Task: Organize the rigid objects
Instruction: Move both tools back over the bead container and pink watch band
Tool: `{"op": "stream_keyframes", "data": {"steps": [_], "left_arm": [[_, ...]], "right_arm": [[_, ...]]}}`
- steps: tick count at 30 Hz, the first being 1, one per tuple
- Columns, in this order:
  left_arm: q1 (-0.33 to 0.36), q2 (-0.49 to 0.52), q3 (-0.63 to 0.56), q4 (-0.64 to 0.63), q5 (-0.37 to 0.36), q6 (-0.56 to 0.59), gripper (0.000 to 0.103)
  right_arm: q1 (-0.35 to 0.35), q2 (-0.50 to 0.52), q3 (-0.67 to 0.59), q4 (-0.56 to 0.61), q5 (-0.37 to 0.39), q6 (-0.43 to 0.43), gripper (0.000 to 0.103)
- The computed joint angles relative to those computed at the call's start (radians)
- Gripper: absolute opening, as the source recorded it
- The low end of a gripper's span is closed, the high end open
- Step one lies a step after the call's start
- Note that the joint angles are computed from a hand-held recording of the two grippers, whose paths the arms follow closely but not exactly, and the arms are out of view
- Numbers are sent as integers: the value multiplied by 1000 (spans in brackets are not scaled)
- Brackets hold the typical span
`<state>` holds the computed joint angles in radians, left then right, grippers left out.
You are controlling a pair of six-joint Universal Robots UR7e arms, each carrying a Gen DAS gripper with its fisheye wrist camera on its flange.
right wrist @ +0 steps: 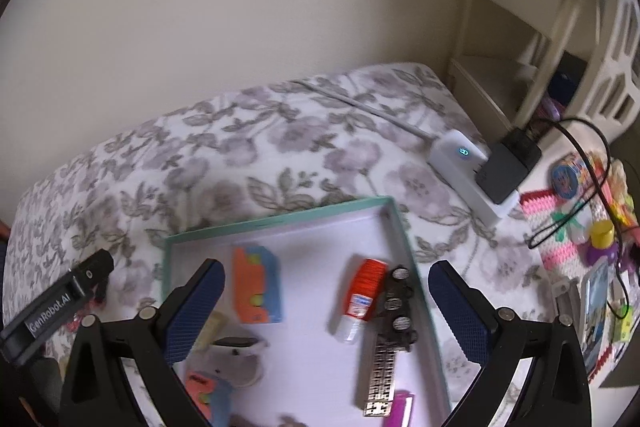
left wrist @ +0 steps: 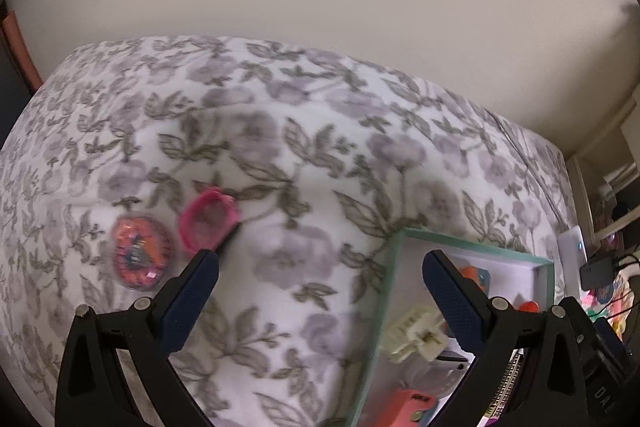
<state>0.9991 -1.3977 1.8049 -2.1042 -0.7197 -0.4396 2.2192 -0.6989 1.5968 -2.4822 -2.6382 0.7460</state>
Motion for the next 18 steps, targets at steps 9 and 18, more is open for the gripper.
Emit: {"op": "stream_keyframes", "data": {"steps": [9,18], "left_arm": [[22,-94,-50,127,103,-49,102],[80,-145,-103,239,116,-104,102]], "right_arm": [[39,100,-107,-79,64,-149,103],[68,188,-198,-125,131,-245,103]]}}
